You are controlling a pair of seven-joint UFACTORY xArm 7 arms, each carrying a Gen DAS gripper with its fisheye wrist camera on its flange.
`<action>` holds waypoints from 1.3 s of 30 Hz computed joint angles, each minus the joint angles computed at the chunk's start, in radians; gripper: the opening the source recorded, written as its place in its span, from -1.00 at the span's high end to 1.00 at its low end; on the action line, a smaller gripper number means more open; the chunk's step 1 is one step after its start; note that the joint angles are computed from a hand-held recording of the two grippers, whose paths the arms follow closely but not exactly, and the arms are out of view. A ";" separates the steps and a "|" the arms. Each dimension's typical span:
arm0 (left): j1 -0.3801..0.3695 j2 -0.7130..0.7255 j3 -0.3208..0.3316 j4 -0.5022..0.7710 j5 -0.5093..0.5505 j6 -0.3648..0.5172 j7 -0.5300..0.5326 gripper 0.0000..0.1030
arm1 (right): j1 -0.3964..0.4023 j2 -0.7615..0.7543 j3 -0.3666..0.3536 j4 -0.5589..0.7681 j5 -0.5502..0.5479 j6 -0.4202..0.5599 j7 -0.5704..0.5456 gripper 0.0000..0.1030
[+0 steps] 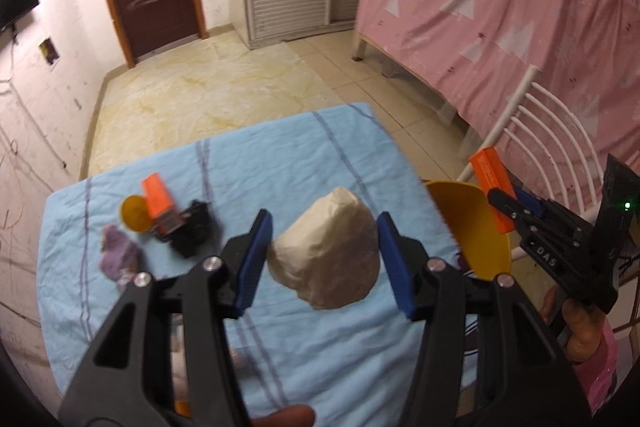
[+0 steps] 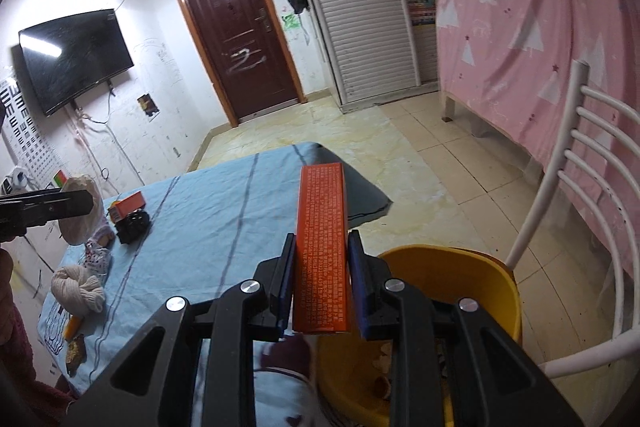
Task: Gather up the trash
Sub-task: 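Carry the white ball and orange box in both tools over the yellow bin, then open both tools to drop the ball and box into the bin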
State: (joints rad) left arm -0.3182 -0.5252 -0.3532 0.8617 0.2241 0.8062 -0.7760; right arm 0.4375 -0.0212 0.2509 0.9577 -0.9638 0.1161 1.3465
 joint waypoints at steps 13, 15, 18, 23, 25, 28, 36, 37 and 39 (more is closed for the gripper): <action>-0.092 0.338 -0.041 0.251 0.114 -0.045 -0.077 0.00 | -0.134 -0.033 -0.017 -0.121 -0.195 -0.079 0.241 0.64; -0.118 0.390 -0.032 0.290 0.134 -0.047 -0.090 0.00 | -0.151 -0.030 -0.019 -0.129 -0.251 -0.090 0.307 0.64; -0.160 0.455 -0.014 0.336 0.164 -0.046 -0.108 0.00 | -0.161 -0.019 -0.031 -0.134 -0.303 -0.108 0.364 0.64; -0.222 0.534 0.032 0.389 0.169 -0.046 -0.107 -0.01 | -0.153 0.008 -0.059 -0.126 -0.377 -0.130 0.443 0.64; -0.241 0.559 0.046 0.407 0.160 -0.045 -0.101 -0.01 | -0.147 0.018 -0.071 -0.124 -0.383 -0.136 0.453 0.63; -0.262 0.587 0.063 0.429 0.144 -0.043 -0.091 -0.01 | -0.138 0.031 -0.089 -0.124 -0.395 -0.142 0.473 0.60; -0.284 0.592 0.088 0.433 0.132 -0.051 -0.104 -0.31 | -0.122 0.026 -0.104 -0.129 -0.379 -0.127 0.467 -0.18; -0.283 0.588 0.089 0.431 0.128 -0.050 -0.102 -0.31 | -0.123 0.025 -0.103 -0.129 -0.369 -0.127 0.455 -0.19; -0.280 0.571 0.089 0.419 0.124 -0.053 -0.104 -0.31 | -0.121 0.021 -0.098 -0.130 -0.338 -0.121 0.424 -0.19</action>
